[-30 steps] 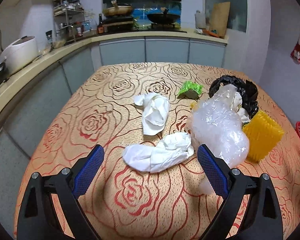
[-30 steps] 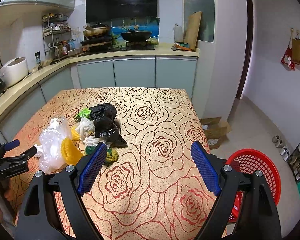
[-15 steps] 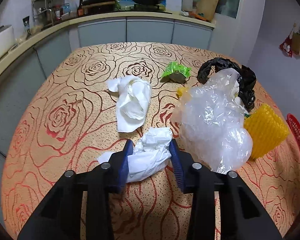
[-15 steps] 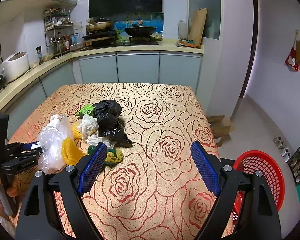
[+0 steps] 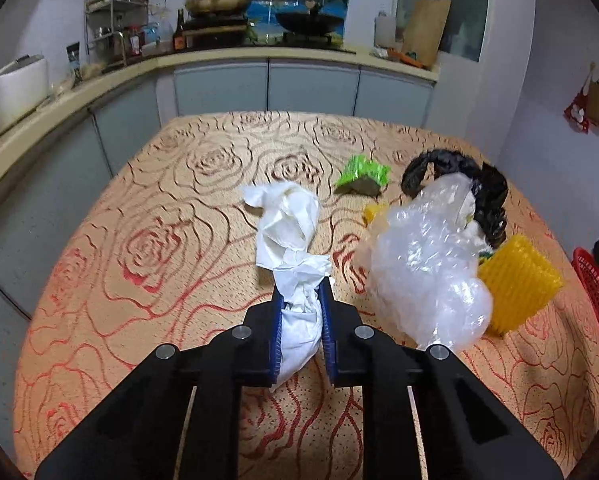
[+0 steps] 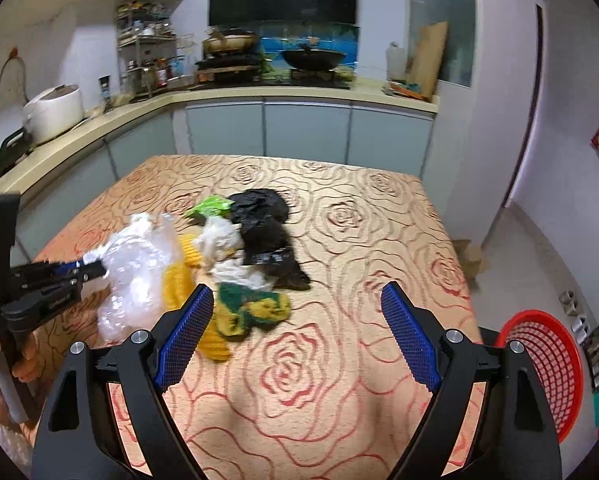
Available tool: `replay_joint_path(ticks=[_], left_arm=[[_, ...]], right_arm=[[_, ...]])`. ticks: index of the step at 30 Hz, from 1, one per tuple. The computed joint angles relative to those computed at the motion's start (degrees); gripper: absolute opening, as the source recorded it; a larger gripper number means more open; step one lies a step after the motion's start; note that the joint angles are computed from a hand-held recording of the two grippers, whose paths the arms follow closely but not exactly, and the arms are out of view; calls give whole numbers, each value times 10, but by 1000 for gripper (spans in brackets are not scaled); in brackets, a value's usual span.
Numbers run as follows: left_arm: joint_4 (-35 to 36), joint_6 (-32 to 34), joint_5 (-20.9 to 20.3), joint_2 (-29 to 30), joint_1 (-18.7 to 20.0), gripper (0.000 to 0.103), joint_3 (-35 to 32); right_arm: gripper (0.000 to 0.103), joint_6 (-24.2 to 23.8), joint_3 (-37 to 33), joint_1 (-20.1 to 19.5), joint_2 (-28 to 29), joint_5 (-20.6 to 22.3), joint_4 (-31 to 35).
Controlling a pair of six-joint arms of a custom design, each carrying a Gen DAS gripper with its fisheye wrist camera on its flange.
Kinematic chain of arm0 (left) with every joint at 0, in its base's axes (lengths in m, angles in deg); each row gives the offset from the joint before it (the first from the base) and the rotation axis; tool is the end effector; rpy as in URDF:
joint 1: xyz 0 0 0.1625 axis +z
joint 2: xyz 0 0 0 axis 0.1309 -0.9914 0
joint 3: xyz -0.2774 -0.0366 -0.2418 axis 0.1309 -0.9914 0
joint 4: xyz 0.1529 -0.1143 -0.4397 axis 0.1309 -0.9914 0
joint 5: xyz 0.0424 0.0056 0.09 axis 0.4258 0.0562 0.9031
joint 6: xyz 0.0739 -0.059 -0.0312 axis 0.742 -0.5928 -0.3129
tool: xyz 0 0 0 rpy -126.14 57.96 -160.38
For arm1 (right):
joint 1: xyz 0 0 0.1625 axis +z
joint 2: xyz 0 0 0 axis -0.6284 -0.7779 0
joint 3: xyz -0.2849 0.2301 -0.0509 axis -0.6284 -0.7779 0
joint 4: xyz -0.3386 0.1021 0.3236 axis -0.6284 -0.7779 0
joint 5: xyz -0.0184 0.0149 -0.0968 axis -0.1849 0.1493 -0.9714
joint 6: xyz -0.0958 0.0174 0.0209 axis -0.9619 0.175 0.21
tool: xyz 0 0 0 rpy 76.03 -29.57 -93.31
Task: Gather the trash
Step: 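Grasp the white tissue with the left tool while the right tool grasps the yellow mesh net, then lift the white tissue and yellow mesh net and carry them toward the red wastebasket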
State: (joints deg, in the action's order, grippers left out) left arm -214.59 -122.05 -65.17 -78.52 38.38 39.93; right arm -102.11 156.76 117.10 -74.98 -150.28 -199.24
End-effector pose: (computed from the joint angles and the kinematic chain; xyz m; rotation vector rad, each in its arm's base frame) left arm -0.2284 -0.5631 -0.0565 -0.0529 2.0586 -1.1155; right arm -0.0001 -0.6659 0.2159 1.1850 -2.3203 0.7915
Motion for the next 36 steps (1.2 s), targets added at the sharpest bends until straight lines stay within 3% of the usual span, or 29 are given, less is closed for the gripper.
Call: replay_joint_path(ticks=[5,9,17,23,36], left_arm=[[28,-33,44,-11,-17,15,14],[-32,4,57,-9,-28,15,23],[-110,58,67,-5,-39,15,29],[-116,63,67,-3,-39,15,27],[-118,81,91,12,-57,15,5]], right_arm=[[79,-10,2,9,11,-4,27],[70,-13,-1,19,24,-18,42],[39,-14,-15,30,50,-50,54],[21,-11,-14,28,45,-47,57],[16,16,-8,23,2,8,68]])
